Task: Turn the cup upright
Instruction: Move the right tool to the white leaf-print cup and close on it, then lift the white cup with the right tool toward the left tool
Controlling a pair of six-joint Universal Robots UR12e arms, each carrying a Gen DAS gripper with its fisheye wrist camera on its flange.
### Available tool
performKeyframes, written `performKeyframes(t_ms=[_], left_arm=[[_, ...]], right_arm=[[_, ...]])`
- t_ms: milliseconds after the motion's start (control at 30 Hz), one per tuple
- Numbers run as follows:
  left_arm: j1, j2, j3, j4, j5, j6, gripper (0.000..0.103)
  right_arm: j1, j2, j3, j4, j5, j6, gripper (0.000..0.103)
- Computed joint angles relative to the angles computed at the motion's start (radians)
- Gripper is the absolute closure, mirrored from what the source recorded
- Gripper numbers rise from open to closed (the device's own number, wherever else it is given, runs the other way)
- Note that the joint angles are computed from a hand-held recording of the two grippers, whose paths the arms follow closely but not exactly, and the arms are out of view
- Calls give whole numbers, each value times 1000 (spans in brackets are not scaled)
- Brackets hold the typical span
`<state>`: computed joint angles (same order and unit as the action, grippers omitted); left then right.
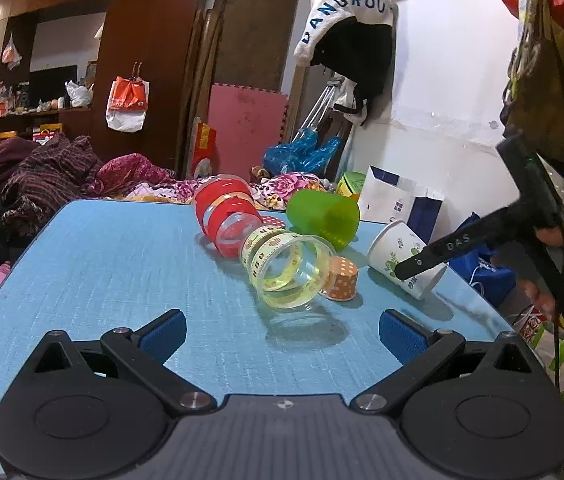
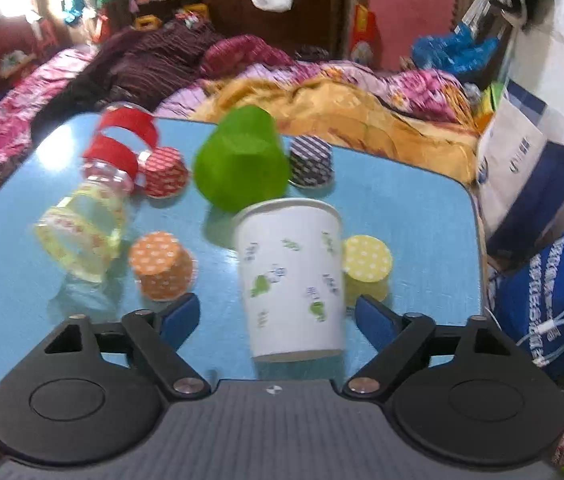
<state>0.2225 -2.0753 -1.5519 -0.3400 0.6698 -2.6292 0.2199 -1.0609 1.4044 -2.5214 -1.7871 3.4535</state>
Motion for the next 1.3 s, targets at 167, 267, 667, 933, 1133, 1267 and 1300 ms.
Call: performKeyframes(t_ms=[167, 267, 667, 933, 1133, 1267, 1300], left_arm=[[0, 4, -5, 0, 2, 8, 0], [3, -1, -4, 18, 4, -14, 0], [30, -20, 19, -44, -57, -35, 0], [45, -25, 28, -58, -83, -82, 0], [38, -18, 39, -167, -54, -31, 0], [38, -16, 38, -184, -49, -17, 0], [39, -15, 38, -183, -51, -18, 0]], right_arm=[[2, 1, -16, 58, 12, -24, 45], [7, -11, -2, 44, 21, -30, 45], [38, -107, 189, -230, 208, 187, 45], [60, -63, 151, -264, 217, 256, 45], [87, -42, 118, -201, 141, 227, 45], [96, -34, 103, -181, 123, 220, 45], [96, -32, 97, -171, 116, 216, 45]])
